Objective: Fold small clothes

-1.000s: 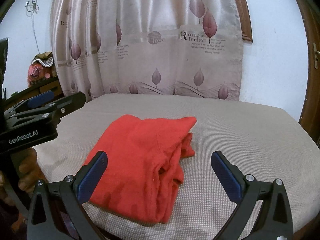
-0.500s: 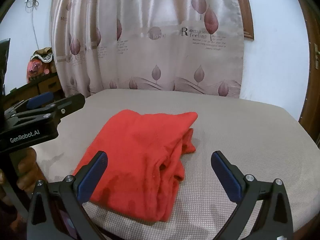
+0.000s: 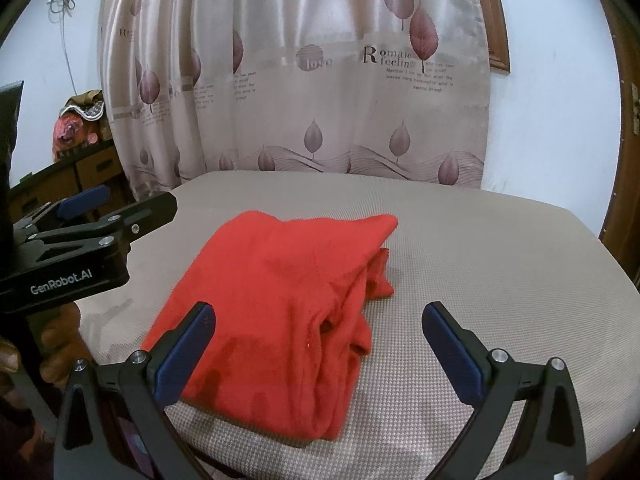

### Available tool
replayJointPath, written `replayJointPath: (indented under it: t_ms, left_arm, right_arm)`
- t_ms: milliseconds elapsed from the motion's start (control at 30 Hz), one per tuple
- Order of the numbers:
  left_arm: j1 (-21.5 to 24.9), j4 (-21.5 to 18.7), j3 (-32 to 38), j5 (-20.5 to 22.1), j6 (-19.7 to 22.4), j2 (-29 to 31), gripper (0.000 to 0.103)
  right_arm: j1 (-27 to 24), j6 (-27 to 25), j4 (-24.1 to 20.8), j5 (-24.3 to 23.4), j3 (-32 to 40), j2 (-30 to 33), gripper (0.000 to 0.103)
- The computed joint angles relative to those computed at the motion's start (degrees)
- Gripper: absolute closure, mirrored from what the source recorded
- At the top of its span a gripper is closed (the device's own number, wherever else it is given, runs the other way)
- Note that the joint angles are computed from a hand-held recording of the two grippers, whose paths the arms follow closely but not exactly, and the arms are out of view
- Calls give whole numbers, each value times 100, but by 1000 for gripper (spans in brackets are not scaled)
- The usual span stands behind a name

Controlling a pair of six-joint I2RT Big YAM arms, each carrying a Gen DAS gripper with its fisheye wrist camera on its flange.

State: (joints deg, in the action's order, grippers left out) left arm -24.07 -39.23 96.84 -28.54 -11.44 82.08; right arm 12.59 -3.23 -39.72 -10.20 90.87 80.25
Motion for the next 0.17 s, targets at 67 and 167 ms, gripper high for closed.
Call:
replayJointPath:
  t_ms: [67,167]
  left_arm:
    - [3,6,-21,18,-17,-13,0]
    - [-29,13,-31,-155,149,-7,0]
  right_arm:
    - [8,23,10,75,-1,0,0]
    - [12,59,-25,174,36,26,0]
